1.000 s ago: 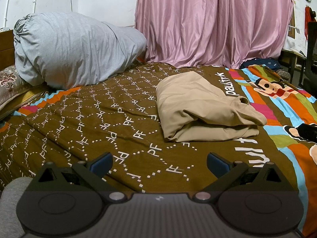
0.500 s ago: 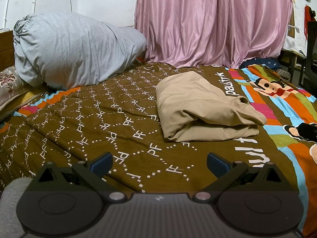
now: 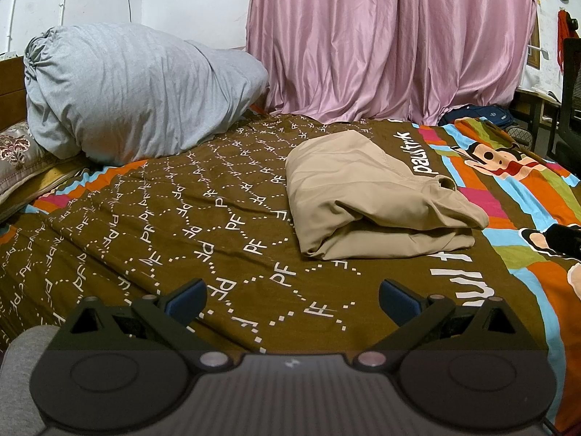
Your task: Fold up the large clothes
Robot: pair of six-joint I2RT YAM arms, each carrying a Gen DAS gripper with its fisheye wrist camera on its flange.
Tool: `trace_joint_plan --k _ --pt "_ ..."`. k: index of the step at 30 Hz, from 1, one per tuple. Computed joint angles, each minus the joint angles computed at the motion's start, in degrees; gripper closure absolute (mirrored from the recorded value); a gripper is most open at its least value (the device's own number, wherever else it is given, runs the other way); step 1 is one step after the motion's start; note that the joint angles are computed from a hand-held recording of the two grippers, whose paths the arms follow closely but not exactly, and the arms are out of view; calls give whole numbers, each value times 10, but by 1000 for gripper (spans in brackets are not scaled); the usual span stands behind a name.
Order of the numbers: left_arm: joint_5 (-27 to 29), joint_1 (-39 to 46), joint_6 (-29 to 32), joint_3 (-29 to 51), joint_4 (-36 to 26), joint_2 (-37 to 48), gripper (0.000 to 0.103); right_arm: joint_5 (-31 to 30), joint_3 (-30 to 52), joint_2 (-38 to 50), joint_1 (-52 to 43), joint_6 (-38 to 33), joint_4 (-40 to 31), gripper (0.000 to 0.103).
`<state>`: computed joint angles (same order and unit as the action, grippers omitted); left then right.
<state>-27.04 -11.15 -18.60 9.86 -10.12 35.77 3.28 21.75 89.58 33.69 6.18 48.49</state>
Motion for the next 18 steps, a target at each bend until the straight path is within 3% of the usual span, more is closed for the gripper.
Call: trace_joint_plan --k 18 --pt "2 2 2 1 -1 -1 1 0 0 -1 0 1 -1 1"
